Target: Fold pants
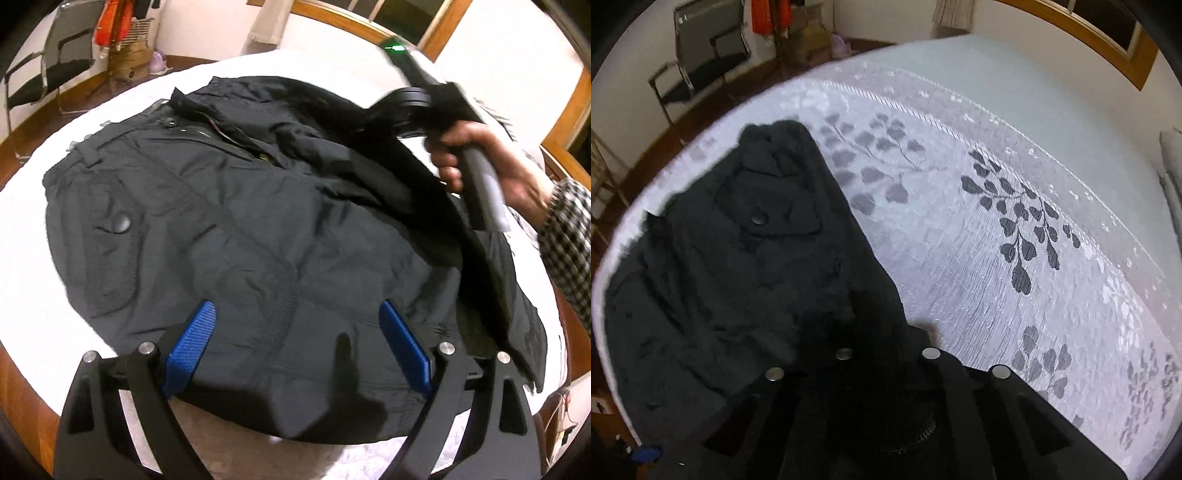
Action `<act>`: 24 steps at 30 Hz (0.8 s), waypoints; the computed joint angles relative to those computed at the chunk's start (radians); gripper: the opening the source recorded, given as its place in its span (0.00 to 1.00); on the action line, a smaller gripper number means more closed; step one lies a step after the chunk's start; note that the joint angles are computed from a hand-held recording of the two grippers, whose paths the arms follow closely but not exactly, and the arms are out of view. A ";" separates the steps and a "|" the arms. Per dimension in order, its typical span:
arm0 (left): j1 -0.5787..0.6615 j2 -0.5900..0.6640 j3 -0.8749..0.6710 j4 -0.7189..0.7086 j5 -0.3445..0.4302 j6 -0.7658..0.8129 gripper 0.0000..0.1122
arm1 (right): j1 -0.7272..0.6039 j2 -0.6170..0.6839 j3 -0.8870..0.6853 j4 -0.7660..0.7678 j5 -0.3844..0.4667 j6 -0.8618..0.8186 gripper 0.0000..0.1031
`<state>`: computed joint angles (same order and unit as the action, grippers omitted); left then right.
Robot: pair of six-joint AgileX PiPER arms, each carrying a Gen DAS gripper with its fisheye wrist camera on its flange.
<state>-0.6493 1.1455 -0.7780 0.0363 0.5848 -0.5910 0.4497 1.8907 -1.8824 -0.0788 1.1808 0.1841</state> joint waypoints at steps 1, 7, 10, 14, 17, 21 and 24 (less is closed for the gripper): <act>0.013 -0.003 0.000 -0.002 0.004 0.006 0.80 | -0.001 -0.039 0.038 0.028 -0.035 -0.021 0.05; 0.173 -0.059 -0.011 -0.017 0.049 0.030 0.80 | -0.007 -0.309 0.299 0.258 -0.231 -0.229 0.05; 0.266 -0.097 -0.024 -0.089 0.080 0.088 0.80 | 0.040 -0.448 0.426 0.355 -0.266 -0.319 0.05; 0.299 -0.162 -0.037 -0.067 0.128 0.058 0.80 | 0.166 -0.564 0.558 0.385 -0.295 -0.340 0.05; 0.296 -0.220 -0.034 -0.031 0.187 0.007 0.81 | 0.317 -0.600 0.652 0.264 -0.337 -0.223 0.05; 0.251 -0.255 -0.013 0.031 0.266 -0.070 0.81 | 0.416 -0.593 0.774 0.200 -0.391 -0.115 0.05; 0.220 -0.256 -0.007 0.051 0.296 -0.100 0.81 | 0.428 -0.600 0.852 0.211 -0.438 -0.088 0.06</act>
